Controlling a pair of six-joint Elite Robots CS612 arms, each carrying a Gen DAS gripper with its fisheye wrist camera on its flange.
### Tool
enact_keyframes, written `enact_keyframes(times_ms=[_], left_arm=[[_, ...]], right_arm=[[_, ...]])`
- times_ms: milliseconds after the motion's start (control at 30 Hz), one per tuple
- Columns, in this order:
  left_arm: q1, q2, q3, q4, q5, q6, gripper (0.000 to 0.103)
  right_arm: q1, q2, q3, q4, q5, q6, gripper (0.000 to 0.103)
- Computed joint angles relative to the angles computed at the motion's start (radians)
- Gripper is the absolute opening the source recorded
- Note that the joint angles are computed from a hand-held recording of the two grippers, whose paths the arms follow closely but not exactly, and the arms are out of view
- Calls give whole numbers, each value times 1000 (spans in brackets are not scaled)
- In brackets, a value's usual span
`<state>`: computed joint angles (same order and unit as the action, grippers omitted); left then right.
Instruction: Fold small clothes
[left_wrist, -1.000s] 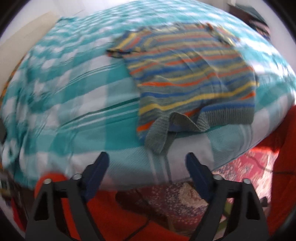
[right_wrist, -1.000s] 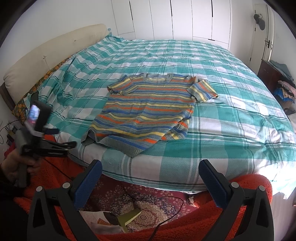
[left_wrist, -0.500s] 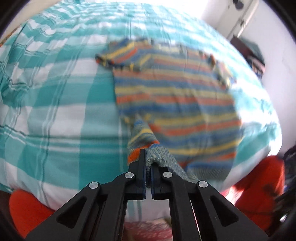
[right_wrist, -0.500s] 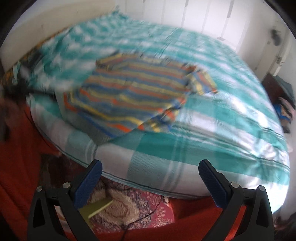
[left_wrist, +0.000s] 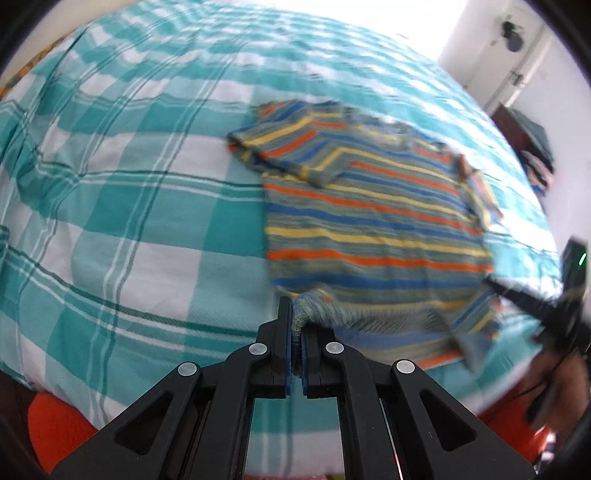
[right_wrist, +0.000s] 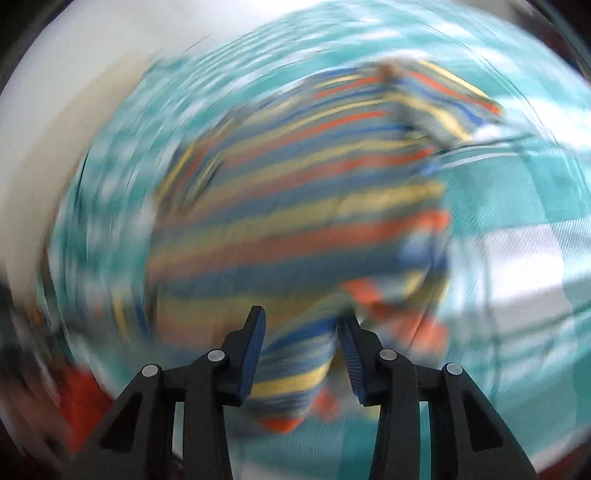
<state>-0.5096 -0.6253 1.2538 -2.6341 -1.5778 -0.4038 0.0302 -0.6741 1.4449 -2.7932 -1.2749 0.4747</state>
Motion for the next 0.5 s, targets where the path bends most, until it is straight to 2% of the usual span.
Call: enact_keyframes(times_ms=[33, 67, 133, 200, 233, 267, 300, 333, 400, 467, 500], left_arm=[[2, 5, -5, 9, 1, -7, 1], [4, 12, -14, 22, -3, -18, 1], [8, 18, -17, 26, -17, -33, 1], [11, 21, -12, 22, -26, -38, 2], [13, 23, -10, 23, -31, -42, 2], [14, 24, -10, 24, -34, -45, 2], [15, 27, -11, 27, -38, -48, 2], [14, 28, -12, 30, -39, -48, 2], [10, 31, -16, 39, -33, -39, 2], [6, 32, -17, 46, -28, -33, 2], [4, 30, -14, 47, -26, -31, 2]], right_arm=[[-15, 11, -31, 29, -17, 41, 42], [-20, 13, -48, 50, -56, 53, 49], [-22, 0, -57, 91, -130, 27, 60], [-20, -25, -22, 74, -102, -66, 66], [-12, -43, 4, 84, -82, -147, 71], [-3, -55, 24, 96, -70, -208, 71], [11, -70, 53, 127, -31, -298, 71], [18, -74, 65, 154, -9, -346, 71], [52, -65, 49, 259, 0, -475, 67], [74, -34, -7, 308, -2, -544, 47], [75, -13, -46, 319, 22, -533, 47]])
